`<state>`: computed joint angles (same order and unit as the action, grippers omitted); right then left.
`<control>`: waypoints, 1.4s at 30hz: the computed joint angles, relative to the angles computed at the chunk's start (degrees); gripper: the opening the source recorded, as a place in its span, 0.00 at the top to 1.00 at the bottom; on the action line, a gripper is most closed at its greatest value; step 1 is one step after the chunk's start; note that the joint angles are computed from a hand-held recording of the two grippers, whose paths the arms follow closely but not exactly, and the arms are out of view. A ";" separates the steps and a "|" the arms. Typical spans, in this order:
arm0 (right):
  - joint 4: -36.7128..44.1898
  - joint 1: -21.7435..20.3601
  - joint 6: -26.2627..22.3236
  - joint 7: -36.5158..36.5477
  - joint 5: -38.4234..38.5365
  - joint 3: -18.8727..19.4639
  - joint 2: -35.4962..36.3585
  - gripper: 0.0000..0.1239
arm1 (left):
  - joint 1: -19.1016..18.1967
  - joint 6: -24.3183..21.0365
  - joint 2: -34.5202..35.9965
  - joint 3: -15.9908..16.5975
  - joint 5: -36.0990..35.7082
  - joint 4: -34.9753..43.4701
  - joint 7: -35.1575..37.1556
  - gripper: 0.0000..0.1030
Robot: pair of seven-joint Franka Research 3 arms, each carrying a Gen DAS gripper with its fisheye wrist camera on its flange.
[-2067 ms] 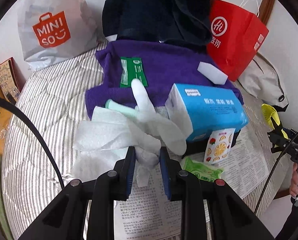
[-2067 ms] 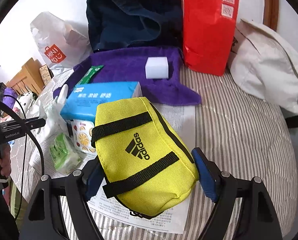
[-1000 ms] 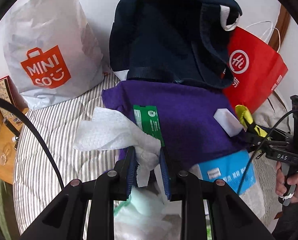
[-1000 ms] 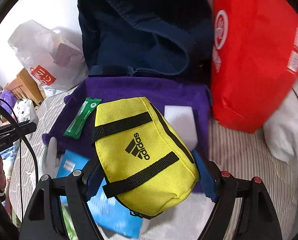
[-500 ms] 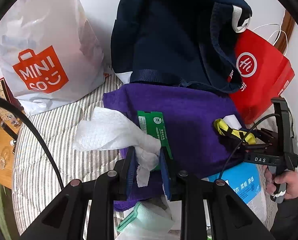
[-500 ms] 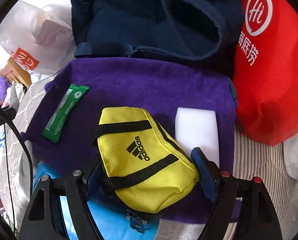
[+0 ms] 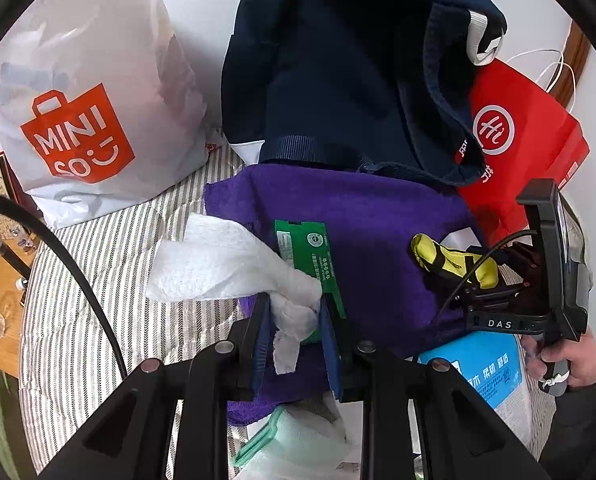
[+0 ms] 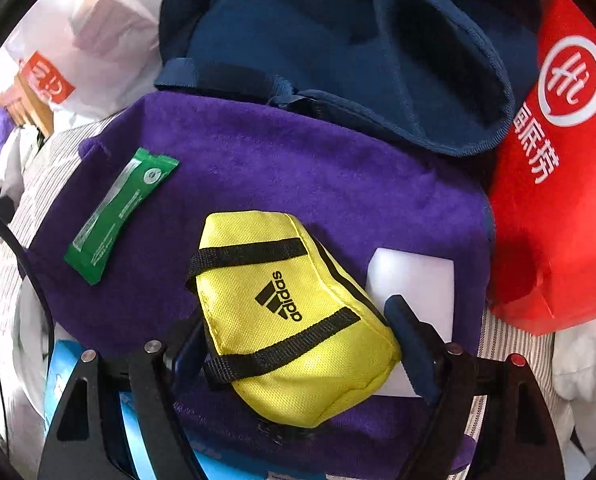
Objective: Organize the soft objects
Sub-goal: 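Place the yellow pouch on the purple towel with the right tool while left carries the wipe, then lower the white wipe onto the purple towel with the left tool while right withdraws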
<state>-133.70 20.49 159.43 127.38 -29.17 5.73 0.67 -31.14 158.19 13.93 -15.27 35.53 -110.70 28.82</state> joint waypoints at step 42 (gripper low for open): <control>-17.37 -10.11 6.09 -3.13 14.03 8.36 -22.23 0.25 | -1.37 -2.06 3.79 -1.44 -4.46 5.14 4.90 0.77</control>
